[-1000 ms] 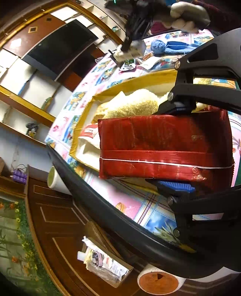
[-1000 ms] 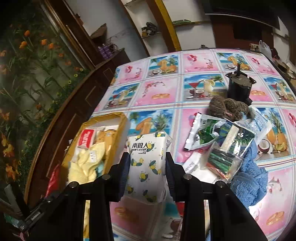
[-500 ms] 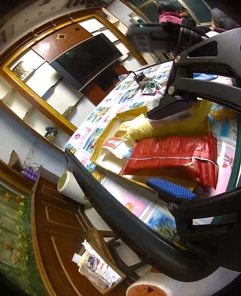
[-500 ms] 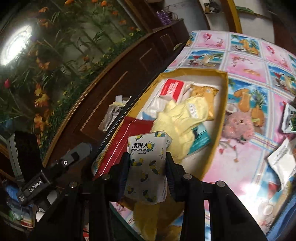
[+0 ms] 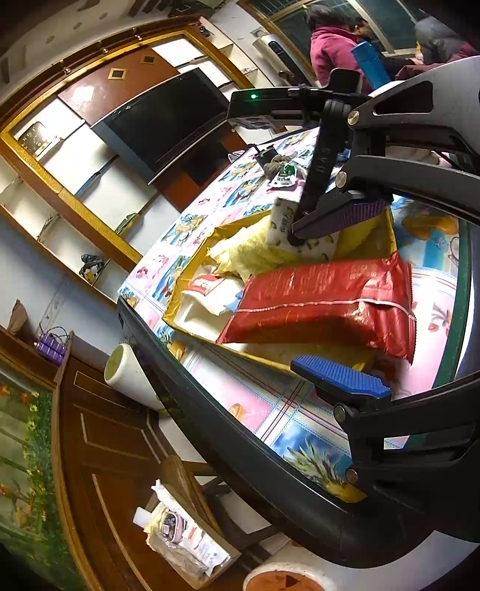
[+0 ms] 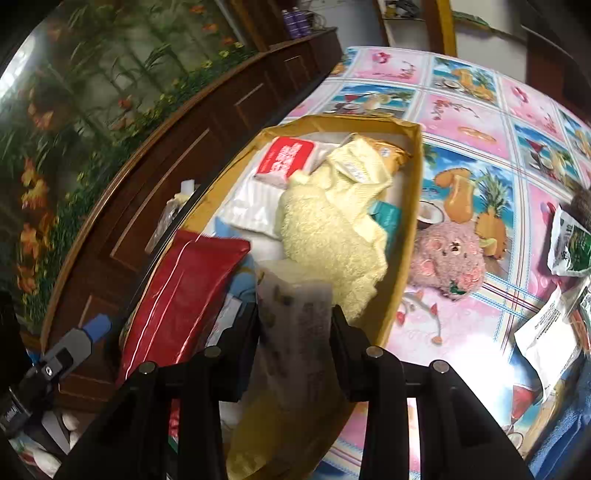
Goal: Organize soft objects
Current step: 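Lower red foil bag into box with left tool while right tool lowers lemon-print pack beside it, then open both tools to release the items and move back to the pile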
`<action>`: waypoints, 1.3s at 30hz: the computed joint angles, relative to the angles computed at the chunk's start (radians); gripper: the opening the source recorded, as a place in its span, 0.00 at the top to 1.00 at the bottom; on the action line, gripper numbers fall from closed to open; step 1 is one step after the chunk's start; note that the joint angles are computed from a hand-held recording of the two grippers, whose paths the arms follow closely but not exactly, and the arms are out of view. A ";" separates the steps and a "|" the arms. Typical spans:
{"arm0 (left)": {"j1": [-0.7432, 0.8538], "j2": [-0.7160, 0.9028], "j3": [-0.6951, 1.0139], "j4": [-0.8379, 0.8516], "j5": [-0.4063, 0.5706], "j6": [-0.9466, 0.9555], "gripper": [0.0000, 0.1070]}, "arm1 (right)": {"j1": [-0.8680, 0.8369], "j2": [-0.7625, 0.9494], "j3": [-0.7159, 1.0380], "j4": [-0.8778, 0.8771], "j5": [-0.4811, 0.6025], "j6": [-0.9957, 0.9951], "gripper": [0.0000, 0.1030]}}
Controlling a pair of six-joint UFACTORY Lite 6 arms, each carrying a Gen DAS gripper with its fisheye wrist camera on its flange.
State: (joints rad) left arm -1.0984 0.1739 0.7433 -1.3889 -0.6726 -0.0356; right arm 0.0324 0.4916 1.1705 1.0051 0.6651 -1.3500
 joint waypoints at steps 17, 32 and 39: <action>-0.001 0.183 0.246 0.046 0.088 0.114 0.38 | -0.549 0.092 0.255 0.014 0.252 -0.131 0.55; -0.013 0.319 0.446 -0.154 0.144 0.349 0.38 | -0.209 0.357 0.518 -0.069 0.066 0.167 0.55; -0.011 0.294 0.403 -0.140 0.138 0.316 0.38 | -0.162 0.341 0.442 -0.152 0.081 0.078 0.72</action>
State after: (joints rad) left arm -1.1099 0.4674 1.1460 -1.5292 -0.5348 0.2800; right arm -0.1297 0.8324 1.6127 0.8533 0.7461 -1.2720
